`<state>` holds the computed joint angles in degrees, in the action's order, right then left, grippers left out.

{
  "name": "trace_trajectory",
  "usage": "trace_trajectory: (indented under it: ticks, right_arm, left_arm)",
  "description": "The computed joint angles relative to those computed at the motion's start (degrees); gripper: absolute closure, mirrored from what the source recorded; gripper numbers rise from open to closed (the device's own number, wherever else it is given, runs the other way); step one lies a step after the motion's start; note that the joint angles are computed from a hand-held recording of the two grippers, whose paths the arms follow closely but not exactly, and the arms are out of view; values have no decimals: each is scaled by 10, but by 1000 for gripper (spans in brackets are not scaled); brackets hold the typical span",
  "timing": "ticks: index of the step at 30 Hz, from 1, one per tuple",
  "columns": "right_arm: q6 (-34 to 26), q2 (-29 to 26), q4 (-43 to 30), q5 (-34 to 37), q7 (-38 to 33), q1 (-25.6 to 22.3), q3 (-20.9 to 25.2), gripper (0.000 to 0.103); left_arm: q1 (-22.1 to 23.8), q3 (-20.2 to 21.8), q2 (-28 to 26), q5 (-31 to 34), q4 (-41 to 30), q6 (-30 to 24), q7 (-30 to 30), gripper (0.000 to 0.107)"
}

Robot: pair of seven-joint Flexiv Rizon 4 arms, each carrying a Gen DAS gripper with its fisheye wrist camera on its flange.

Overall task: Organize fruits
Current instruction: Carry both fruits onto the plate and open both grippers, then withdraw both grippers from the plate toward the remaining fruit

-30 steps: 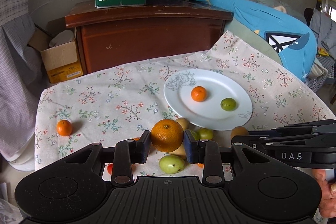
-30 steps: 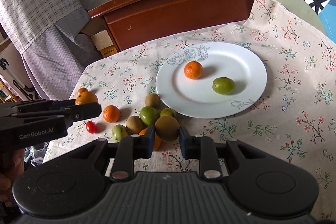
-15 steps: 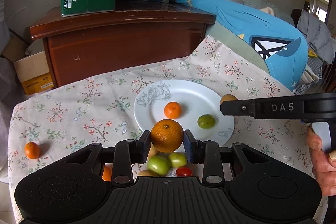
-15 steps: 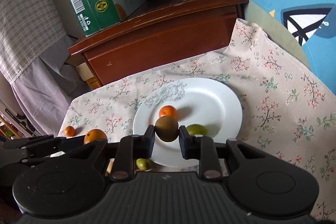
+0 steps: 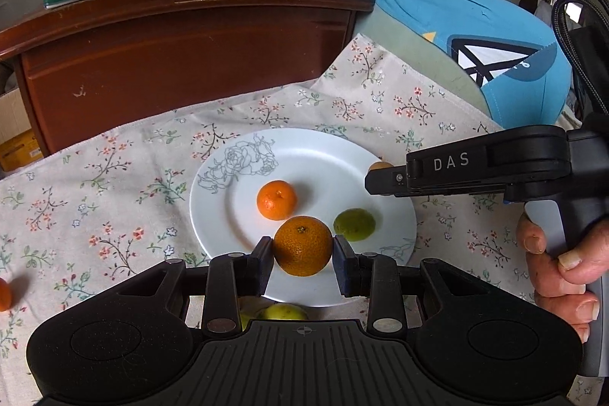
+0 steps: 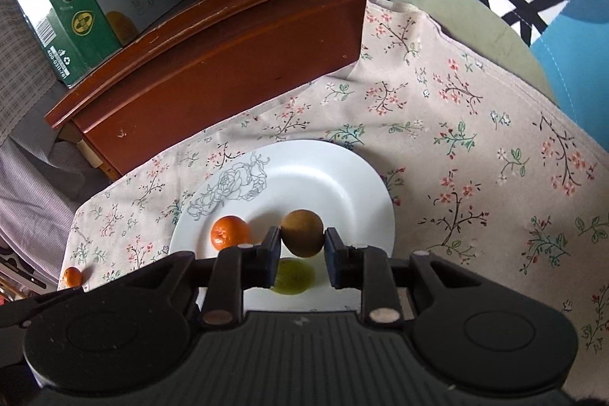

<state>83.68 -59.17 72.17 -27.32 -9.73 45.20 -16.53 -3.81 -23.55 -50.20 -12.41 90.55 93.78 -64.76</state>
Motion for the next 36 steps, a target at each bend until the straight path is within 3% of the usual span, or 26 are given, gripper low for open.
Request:
trace_trajectory:
  ticks: [7, 14, 15, 17, 19, 23, 30, 36]
  right_arm:
    - [-20, -19, -33, 11, -12, -24, 38, 77]
    - [-8, -18, -28, 17, 8, -15, 21, 75]
    - [-2, -17, -26, 19, 13, -13, 18, 74]
    - [8, -14, -20, 23, 22, -8, 7, 74]
    - [15, -11, -13, 26, 31, 0, -7, 73]
    - [19, -7, -5, 28, 38, 6, -15, 70]
    - [16, 4, 7, 22, 25, 12, -10, 67]
    - [25, 20, 31, 15, 21, 28, -19, 65]
  left_arm:
    - [3, -9, -12, -4, -12, -2, 0, 75]
    - [8, -15, -5, 0, -3, 10, -7, 73]
    - [7, -13, -2, -1, -1, 11, -10, 69]
    - [2, -6, 3, -4, 3, 19, -22, 51]
    - [3, -4, 6, 1, 6, 23, -26, 50]
    - [-27, 45, 21, -1, 5, 11, -41, 47]
    - [-46, 91, 48, -6, 25, -3, -66, 41]
    - [-37, 92, 72, 1, 59, 10, -73, 34]
